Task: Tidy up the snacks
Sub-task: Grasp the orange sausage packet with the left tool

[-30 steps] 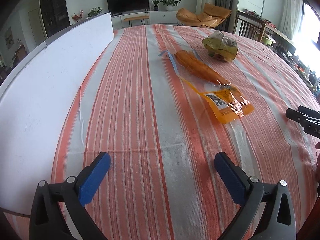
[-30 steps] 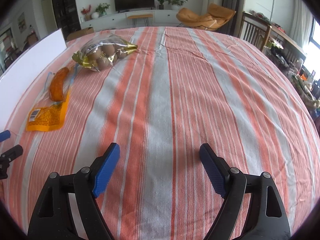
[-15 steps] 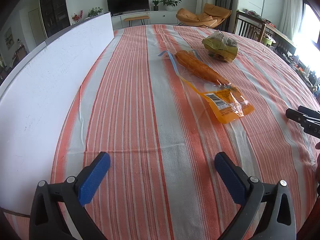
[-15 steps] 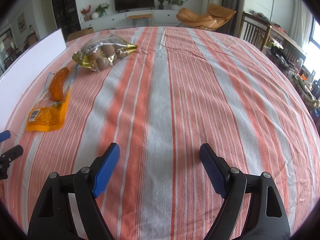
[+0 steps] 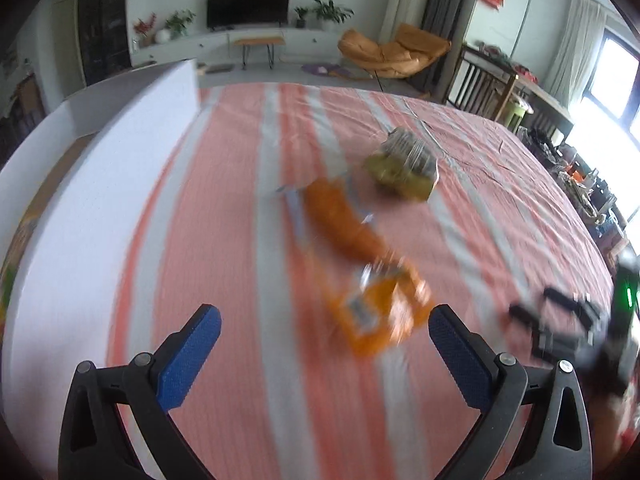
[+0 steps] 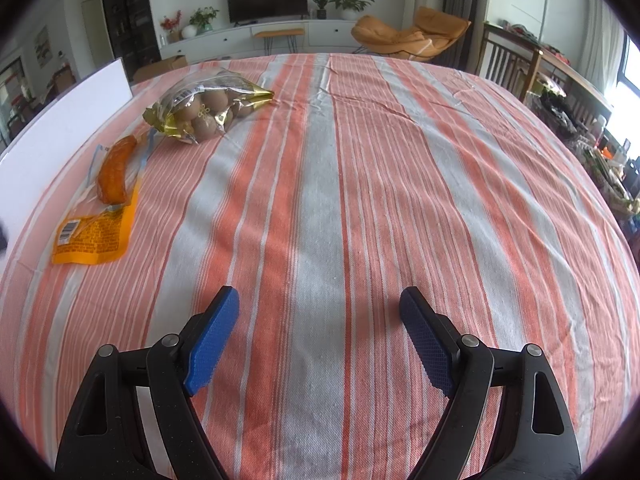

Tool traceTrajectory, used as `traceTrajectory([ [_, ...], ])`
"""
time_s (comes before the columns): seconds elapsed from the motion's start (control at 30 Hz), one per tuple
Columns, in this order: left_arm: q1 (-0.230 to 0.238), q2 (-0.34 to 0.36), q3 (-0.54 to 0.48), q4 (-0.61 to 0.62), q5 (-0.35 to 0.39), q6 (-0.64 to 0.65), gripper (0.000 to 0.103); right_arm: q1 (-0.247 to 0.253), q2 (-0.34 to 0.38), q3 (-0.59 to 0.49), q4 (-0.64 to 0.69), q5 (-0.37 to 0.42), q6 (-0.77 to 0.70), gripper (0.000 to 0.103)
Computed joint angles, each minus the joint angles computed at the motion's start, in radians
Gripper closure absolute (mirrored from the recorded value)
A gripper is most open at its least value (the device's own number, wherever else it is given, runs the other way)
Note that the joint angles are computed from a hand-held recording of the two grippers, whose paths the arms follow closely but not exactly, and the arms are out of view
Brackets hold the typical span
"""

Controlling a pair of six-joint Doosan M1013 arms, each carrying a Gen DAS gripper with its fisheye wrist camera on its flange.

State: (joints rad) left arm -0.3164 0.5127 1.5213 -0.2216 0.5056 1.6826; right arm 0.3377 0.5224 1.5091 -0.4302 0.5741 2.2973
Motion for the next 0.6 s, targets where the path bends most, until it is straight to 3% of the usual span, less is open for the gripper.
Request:
traceTrajectory([
  [0.17, -0.041, 0.146, -0.219, 0.225, 0.174, -0.281, 0.001, 0.001, 0.000, -0.001, 0.000, 0.000, 0.000, 0.018],
  [0.3, -0.069, 0.215, -0.299, 0.387, 0.244, -0.435, 0.002, 0.001, 0.000, -0.001, 0.000, 0.000, 0.000, 0.018],
  [0.33, -0.072, 0.222, -0.299, 0.415, 0.240, -0.452, 0.011, 0.001, 0.000, -0.001, 0.000, 0.000, 0.000, 0.018],
  [0.37, -0.066, 0.212, -0.274, 0.390, 0.187, -0.437, 0.015, 0.001, 0.000, -0.001, 0.000, 0.000, 0.000, 0.018],
  [0.43, -0.056, 0.178, -0.207, 0.393, 0.077, -0.440, 0.042, 0.001, 0.000, -0.001, 0.001, 0.000, -0.001, 0.018],
  [0.53, -0.042, 0.145, -0.160, 0.354, 0.039, -0.347, 0.055, 0.000, 0.000, -0.001, 0.001, 0.000, -0.001, 0.018],
  [0.6, -0.031, 0.119, -0.121, 0.356, 0.032, -0.288, 0.056, 0.001, 0.001, -0.001, 0.001, 0.000, 0.000, 0.018],
])
